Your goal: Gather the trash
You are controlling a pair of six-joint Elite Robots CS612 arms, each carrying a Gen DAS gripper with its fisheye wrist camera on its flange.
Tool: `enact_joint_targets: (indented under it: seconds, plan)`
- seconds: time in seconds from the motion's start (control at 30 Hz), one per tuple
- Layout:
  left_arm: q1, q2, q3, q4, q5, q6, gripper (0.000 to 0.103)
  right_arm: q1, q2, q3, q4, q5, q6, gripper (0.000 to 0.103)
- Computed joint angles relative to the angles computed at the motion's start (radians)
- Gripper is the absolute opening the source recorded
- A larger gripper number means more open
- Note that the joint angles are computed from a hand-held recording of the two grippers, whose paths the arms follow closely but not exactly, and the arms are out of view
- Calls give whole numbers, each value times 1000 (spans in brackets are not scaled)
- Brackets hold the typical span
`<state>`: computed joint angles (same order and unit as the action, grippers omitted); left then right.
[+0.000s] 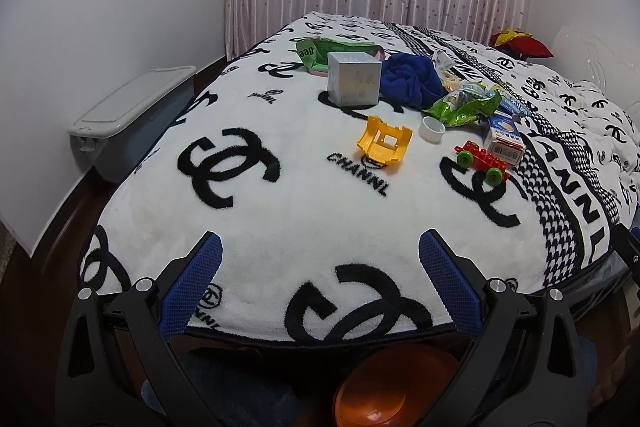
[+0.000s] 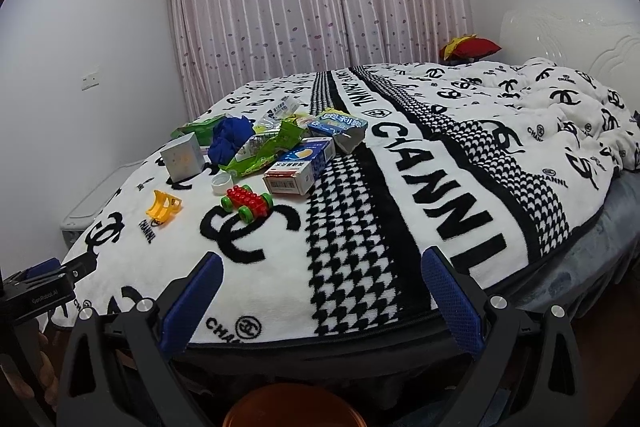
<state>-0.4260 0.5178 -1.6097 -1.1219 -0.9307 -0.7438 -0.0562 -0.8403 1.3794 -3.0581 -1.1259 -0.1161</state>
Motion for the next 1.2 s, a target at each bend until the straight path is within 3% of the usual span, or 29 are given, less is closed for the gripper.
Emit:
enact_joint_targets:
  seconds: [1.2]
  plan:
    - [6,-5,20,-13,-23,21,96,0,7,-14,21,0,-2,98]
